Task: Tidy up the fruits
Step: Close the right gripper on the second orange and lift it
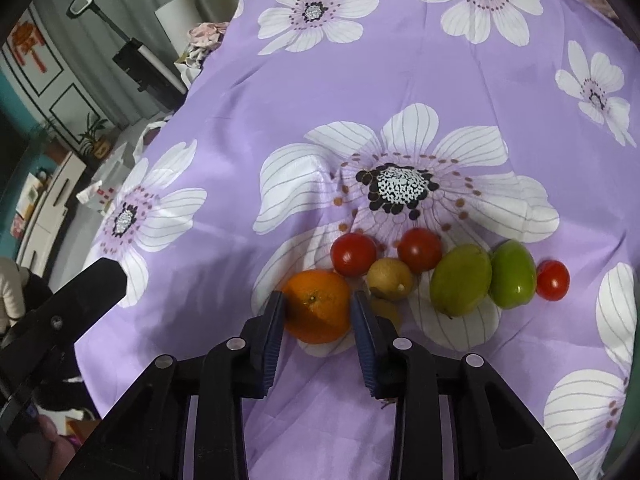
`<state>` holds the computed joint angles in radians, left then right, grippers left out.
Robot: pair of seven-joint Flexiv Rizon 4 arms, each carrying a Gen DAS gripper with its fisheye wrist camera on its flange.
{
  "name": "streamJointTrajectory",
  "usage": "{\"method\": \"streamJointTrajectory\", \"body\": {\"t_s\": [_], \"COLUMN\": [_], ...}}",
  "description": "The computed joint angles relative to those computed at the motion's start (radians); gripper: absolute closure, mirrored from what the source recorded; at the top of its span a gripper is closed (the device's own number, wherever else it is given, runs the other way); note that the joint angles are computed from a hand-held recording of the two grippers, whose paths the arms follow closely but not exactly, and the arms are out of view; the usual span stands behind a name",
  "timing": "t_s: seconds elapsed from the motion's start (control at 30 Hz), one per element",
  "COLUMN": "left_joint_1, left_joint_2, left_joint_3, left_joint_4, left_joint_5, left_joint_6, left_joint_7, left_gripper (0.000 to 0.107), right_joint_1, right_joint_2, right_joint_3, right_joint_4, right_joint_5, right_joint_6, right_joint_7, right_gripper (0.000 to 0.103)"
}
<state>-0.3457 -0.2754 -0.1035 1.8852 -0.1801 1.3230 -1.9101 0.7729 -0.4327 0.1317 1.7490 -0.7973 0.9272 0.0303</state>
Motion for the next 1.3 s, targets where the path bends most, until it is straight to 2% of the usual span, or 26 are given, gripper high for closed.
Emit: {"method": "streamJointTrajectory", "body": {"t_s": [0.03,0.1,0.2,0.27,0.33,0.37,0.53,0.67,0.83,0.93,1.1,1.23,1.3], "left_joint_1": [-0.002,-0.004,-0.006,-0.004,-0.001,-0.001,-0.006,0.0,-0.003,-0.002,-0.006,-0.013,-0.019], "left_joint_2": [0.0,-0.003,-0.003,-0.003,-0.002,-0.002,-0.006,-0.005,-0.005,-0.005,-0.005,-0.009,-0.012], "left_joint_3": [0.002,0.005,0.007,0.002,-0.001,0.0,0.009,-0.001,0.003,0.001,0.002,-0.003,-0.007], "left_joint_4": [-0.002,-0.007,-0.011,-0.009,-0.005,-0.006,-0.017,-0.01,-0.013,-0.012,-0.016,-0.024,-0.031], "left_joint_5": [0.004,0.011,0.019,0.016,0.01,0.009,0.026,0.01,0.012,0.01,0.018,0.026,0.03], "left_joint_6": [-0.002,-0.008,-0.017,-0.014,-0.007,-0.009,-0.027,-0.019,-0.026,-0.024,-0.027,-0.03,-0.036], "left_joint_7": [-0.002,-0.006,-0.009,-0.002,0.002,0.0,-0.018,-0.007,-0.012,-0.011,-0.011,-0.002,0.006], "left_gripper": [0.031,0.031,0.031,0.031,0.031,0.031,0.031,0.031,0.031,0.031,0.031,0.031,0.031], "right_joint_1": [0.006,0.003,-0.022,-0.032,-0.036,-0.035,-0.041,-0.031,-0.018,0.0,0.014,0.002,-0.013], "right_joint_2": [0.008,0.028,0.032,0.039,0.042,0.043,0.014,-0.021,-0.054,-0.055,-0.003,0.109,0.159], "right_joint_3": [-0.004,0.008,0.031,0.031,0.029,0.026,0.035,0.035,0.021,-0.003,-0.014,-0.009,0.019], "right_joint_4": [0.003,0.008,0.017,0.037,0.048,0.052,0.023,-0.023,-0.053,-0.049,0.011,0.132,0.181], "right_joint_5": [-0.011,-0.002,0.043,0.056,0.065,0.064,0.117,0.169,0.186,0.158,0.093,-0.029,-0.055], "right_joint_6": [-0.015,-0.039,-0.012,0.033,0.059,0.07,0.096,0.045,0.026,0.024,0.017,0.083,0.071], "right_joint_7": [0.006,0.0,-0.041,-0.027,-0.015,-0.006,-0.037,-0.072,-0.081,-0.068,-0.008,0.094,0.128], "right_gripper": [0.101,0.102,0.102,0.097,0.079,0.077,0.071,0.069,0.059,0.059,0.06,0.06,0.06]}}
